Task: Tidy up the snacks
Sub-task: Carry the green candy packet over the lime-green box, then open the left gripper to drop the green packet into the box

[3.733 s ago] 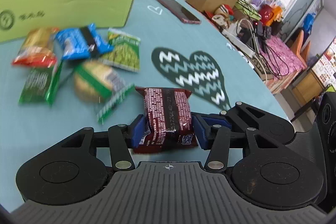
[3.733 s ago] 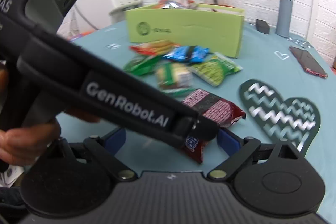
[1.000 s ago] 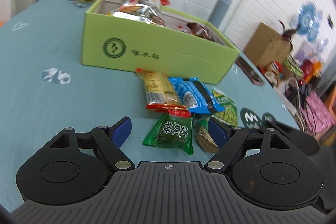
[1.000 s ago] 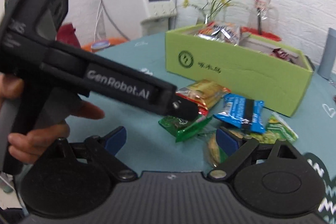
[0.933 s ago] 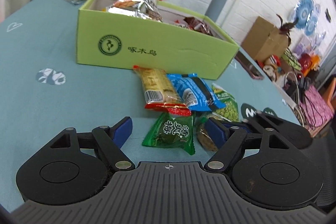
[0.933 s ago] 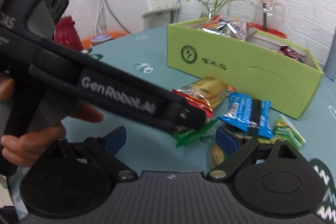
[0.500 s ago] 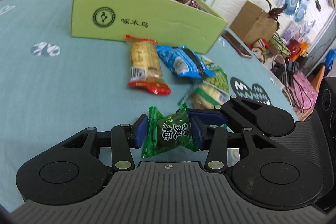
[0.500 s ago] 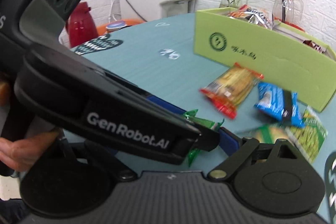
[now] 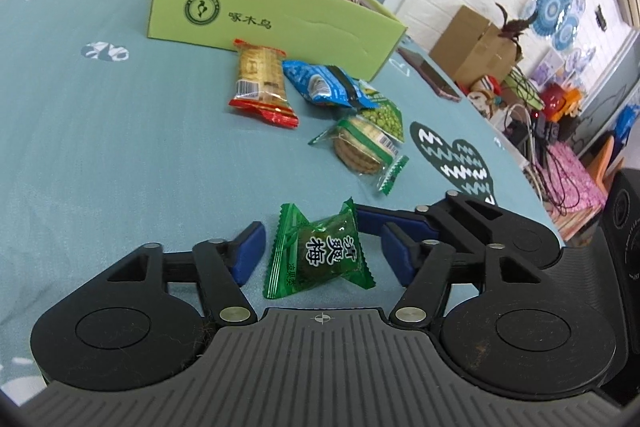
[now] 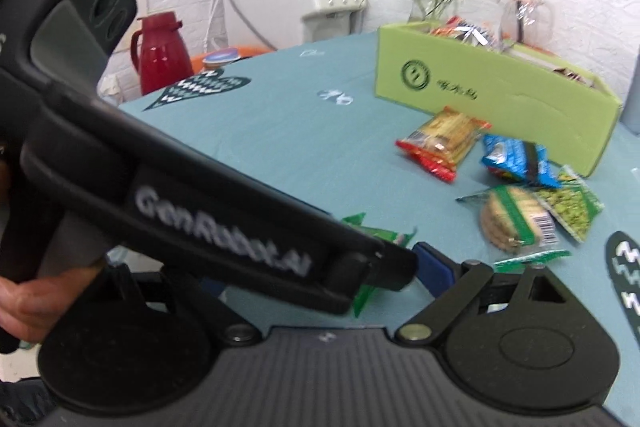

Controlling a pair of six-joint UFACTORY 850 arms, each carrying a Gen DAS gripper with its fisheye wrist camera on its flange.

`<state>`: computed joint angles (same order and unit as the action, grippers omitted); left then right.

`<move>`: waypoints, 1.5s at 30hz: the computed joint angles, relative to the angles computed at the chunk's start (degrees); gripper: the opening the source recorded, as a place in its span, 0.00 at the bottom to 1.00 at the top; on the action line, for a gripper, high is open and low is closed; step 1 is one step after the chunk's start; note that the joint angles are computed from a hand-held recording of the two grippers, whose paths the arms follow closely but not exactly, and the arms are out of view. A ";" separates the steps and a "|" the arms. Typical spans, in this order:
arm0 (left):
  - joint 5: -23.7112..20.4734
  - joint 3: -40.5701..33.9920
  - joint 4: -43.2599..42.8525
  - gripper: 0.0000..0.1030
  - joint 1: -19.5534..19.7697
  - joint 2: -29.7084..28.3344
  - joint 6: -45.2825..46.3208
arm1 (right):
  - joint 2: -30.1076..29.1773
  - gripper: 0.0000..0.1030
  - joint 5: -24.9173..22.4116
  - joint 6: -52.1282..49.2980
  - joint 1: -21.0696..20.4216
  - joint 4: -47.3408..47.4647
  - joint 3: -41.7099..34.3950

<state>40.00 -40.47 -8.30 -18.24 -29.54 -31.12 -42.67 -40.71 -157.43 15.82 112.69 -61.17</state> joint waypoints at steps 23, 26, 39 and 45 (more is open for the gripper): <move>-2.99 -3.38 2.85 0.16 1.42 -0.13 4.89 | -0.18 0.56 1.57 6.29 -0.28 -2.23 -3.88; -2.90 -6.70 4.95 0.17 4.41 0.81 4.54 | -0.91 0.56 0.69 1.64 0.63 1.93 -8.43; -23.30 -42.88 8.78 0.16 14.16 -17.25 7.52 | -29.88 0.58 11.63 51.80 4.52 -38.11 -64.53; -16.01 -40.46 16.06 0.54 15.61 -17.73 -1.31 | -33.32 0.80 8.12 60.53 3.75 -42.60 -69.75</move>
